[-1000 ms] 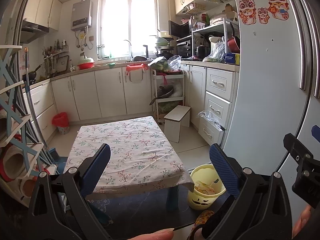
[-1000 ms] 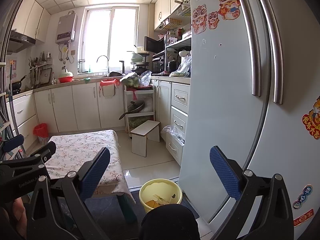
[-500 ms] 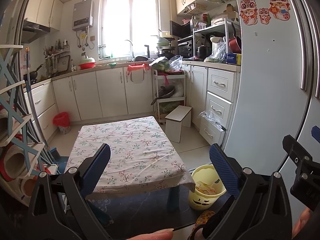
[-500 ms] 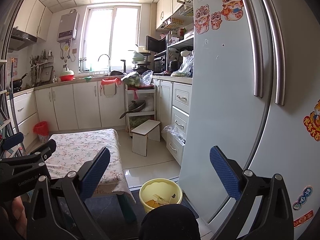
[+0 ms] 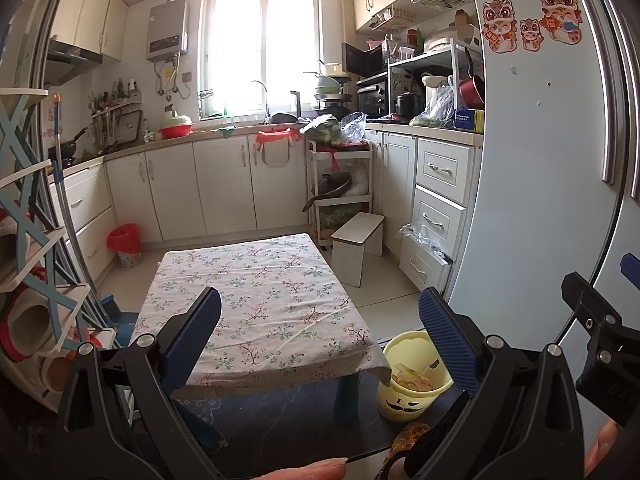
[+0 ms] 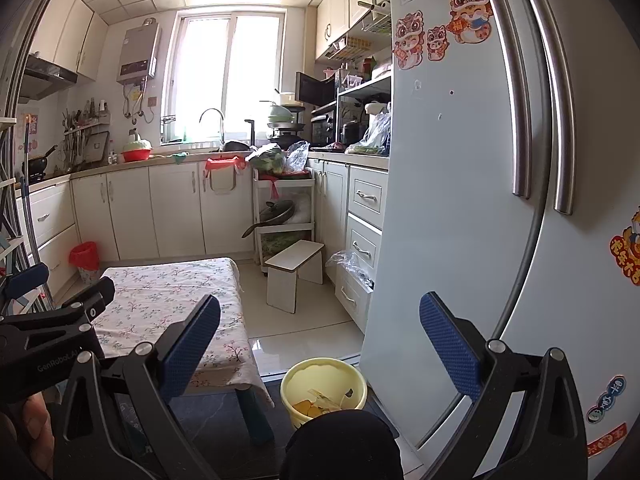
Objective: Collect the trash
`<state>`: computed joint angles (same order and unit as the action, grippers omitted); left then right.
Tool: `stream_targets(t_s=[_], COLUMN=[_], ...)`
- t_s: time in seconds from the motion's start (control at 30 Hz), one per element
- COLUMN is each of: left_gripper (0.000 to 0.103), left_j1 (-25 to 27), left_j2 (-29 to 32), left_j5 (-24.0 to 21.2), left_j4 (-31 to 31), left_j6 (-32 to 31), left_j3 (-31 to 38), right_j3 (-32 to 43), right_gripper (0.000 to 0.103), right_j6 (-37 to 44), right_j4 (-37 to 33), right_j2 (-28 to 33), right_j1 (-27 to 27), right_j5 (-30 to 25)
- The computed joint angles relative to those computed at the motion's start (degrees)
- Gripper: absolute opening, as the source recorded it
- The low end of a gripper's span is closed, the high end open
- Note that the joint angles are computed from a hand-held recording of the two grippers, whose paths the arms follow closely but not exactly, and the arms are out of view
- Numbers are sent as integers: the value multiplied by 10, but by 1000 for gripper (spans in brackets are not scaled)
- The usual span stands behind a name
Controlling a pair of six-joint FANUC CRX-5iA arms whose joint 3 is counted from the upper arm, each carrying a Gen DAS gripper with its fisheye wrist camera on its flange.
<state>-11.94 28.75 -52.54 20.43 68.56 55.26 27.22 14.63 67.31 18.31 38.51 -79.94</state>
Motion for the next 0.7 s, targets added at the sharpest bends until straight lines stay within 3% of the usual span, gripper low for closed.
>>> stream_targets(t_s=[0.23, 0.4, 0.53, 0.6, 0.7], left_gripper=[95, 95, 95, 95, 95], left_j1=[1, 3, 10, 18, 26], left_j2=[9, -15, 18, 62, 99], left_j5=[-14, 42, 3, -55, -97], left_j4=[5, -14, -30, -30, -44], left_j6=[14, 32, 55, 74, 100], left_j3=[17, -30, 32, 112, 180], right_j3=[0, 8, 52, 90, 138], right_gripper=[96, 96, 96, 96, 96], right_j6=[1, 9, 45, 76, 111], right_j4=[-3, -6, -17, -29, -43], right_j2=[0, 8, 35, 58, 86], right_j1=[-1, -3, -7, -9, -12], right_j5=[6, 16, 7, -4, -15])
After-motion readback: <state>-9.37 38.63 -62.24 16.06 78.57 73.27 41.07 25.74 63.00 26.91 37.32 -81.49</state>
